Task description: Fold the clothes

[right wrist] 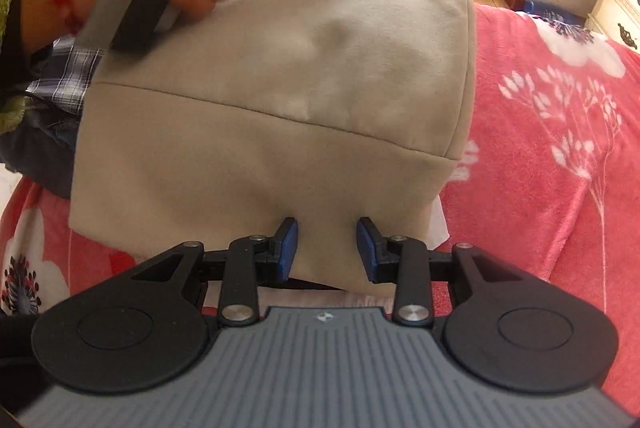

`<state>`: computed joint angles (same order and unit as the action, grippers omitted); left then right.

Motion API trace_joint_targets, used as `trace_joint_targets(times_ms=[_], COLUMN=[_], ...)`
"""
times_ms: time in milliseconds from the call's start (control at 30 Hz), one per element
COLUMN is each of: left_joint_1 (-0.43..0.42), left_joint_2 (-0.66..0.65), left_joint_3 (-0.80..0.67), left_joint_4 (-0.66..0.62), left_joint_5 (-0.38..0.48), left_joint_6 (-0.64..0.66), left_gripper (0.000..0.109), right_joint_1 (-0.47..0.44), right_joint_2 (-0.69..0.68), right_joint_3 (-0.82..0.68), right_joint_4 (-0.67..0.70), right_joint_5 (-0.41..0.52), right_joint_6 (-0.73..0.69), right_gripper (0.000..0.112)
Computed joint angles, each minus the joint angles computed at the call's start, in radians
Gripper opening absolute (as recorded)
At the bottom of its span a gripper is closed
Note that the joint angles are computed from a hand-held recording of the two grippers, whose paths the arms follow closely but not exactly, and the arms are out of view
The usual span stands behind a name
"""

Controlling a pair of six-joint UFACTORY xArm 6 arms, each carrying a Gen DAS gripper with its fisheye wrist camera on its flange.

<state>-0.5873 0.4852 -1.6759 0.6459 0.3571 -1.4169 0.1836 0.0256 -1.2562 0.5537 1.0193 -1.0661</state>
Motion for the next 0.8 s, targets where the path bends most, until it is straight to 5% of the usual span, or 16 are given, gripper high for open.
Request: trace_joint_targets(times_ms=[67, 167, 300, 467, 600, 800], left_joint_1=[-0.013, -0.049, -0.073, -0.108, -0.180, -0.267], left_joint_2=[0.005, 0.105, 0.138, -0.212, -0.410, -0.393], left_joint_3=[-0.026, -0.207, -0.295, 0.111, 0.334, 0.391], left_joint_4=[0.004, -0.063, 0.063, 0.263, 0.274, 0.262], left_joint_5=[0.017, 0.250, 0.383, 0.321, 0.372, 0.507], left_joint_6=[0.031, 0.187, 0.152, -0.119, -0.158, -0.178], left_gripper=[0.070, 0.070, 0.063, 0.071, 0.071, 0.072], right_joint_1=[-0.007, -0.011, -0.014, -0.022, -0.028, -0.006], right_joint_2=[0.000, -0.038, -0.022, -0.045, -0.041, -0.008], right_joint_3=[0.001, 0.067, 0.050, 0.072, 0.082, 0.048], right_joint_4=[0.013, 0.041, 0.039, 0.043, 0.067, 0.027], right_joint_5=[0.010, -0.013, 0.005, 0.015, 0.011, 0.009], right_joint_6=[0.001, -0.030, -0.005, -0.011, 0.011, 0.130], right_gripper=[0.032, 0.033, 0.033, 0.033, 0.033, 0.033])
